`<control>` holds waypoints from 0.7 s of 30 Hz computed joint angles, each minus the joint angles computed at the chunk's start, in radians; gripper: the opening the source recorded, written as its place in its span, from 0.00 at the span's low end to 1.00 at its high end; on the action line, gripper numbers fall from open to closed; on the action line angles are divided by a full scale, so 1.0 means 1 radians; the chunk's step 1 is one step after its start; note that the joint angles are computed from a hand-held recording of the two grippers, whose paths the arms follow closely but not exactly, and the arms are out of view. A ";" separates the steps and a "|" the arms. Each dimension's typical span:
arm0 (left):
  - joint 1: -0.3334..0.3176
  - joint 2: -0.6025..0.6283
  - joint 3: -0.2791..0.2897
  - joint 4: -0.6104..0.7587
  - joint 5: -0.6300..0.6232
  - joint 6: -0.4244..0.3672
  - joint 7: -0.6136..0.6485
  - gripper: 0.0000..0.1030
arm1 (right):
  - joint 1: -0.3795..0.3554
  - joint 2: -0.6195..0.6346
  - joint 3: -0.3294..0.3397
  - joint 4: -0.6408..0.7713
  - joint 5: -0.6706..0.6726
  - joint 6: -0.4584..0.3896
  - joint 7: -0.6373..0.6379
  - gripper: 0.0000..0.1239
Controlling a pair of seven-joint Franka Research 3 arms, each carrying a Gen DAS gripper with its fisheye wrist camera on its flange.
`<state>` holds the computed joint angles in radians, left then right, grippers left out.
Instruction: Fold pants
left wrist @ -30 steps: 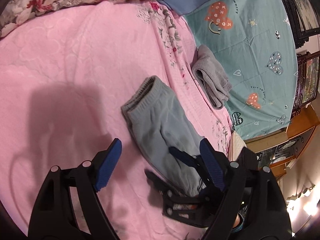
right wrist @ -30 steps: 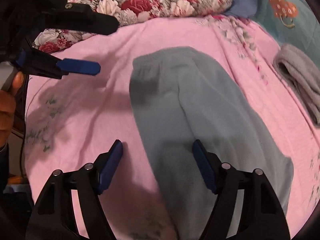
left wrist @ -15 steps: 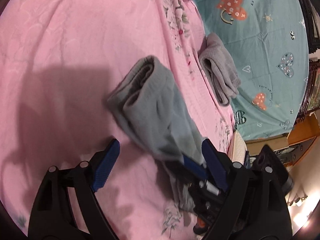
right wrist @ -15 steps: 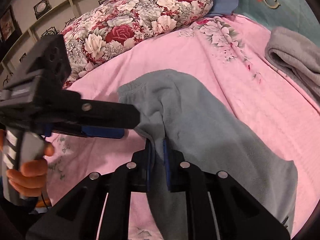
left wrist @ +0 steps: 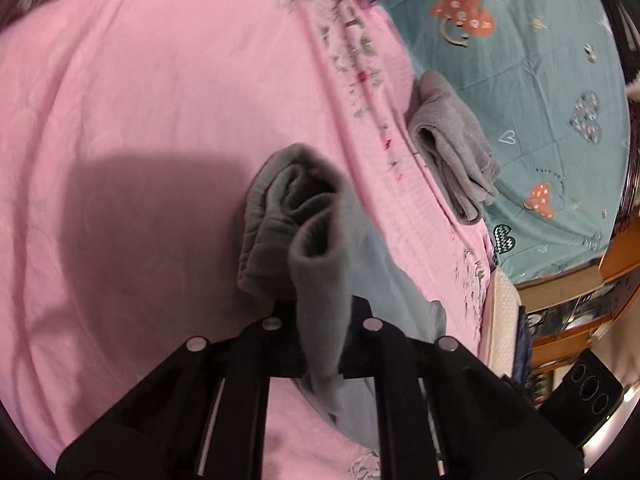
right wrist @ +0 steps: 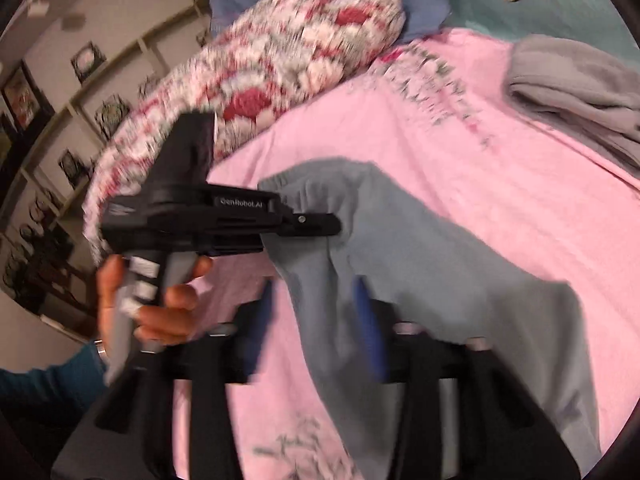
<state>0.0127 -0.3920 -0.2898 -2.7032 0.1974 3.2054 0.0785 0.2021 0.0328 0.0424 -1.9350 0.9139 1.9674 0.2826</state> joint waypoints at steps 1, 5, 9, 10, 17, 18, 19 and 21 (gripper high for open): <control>0.040 -0.010 -0.045 0.024 0.022 -0.034 0.004 0.09 | -0.020 -0.011 -0.019 -0.001 0.013 -0.023 -0.007 0.44; 0.115 -0.002 -0.152 0.153 0.157 -0.118 0.028 0.08 | -0.120 -0.023 -0.098 0.001 0.082 -0.072 0.013 0.44; 0.017 0.137 -0.158 0.372 0.277 -0.187 0.176 0.08 | -0.220 0.002 -0.153 0.007 0.146 -0.087 0.059 0.45; -0.022 0.182 -0.151 0.428 0.293 -0.212 0.221 0.08 | -0.243 0.013 -0.160 0.009 0.163 -0.094 0.074 0.45; -0.247 0.540 -0.183 0.840 0.326 -0.486 0.582 0.09 | -0.376 0.055 -0.189 -0.037 0.261 -0.155 0.124 0.46; -0.273 0.581 -0.182 0.883 0.325 -0.529 0.612 0.09 | -0.387 0.055 -0.189 -0.047 0.265 -0.161 0.120 0.46; -0.293 0.615 -0.182 0.914 0.309 -0.557 0.645 0.09 | -0.396 0.056 -0.189 -0.055 0.266 -0.170 0.117 0.46; -0.315 0.658 -0.182 0.945 0.261 -0.582 0.712 0.10 | -0.411 0.063 -0.189 -0.057 0.260 -0.190 0.110 0.47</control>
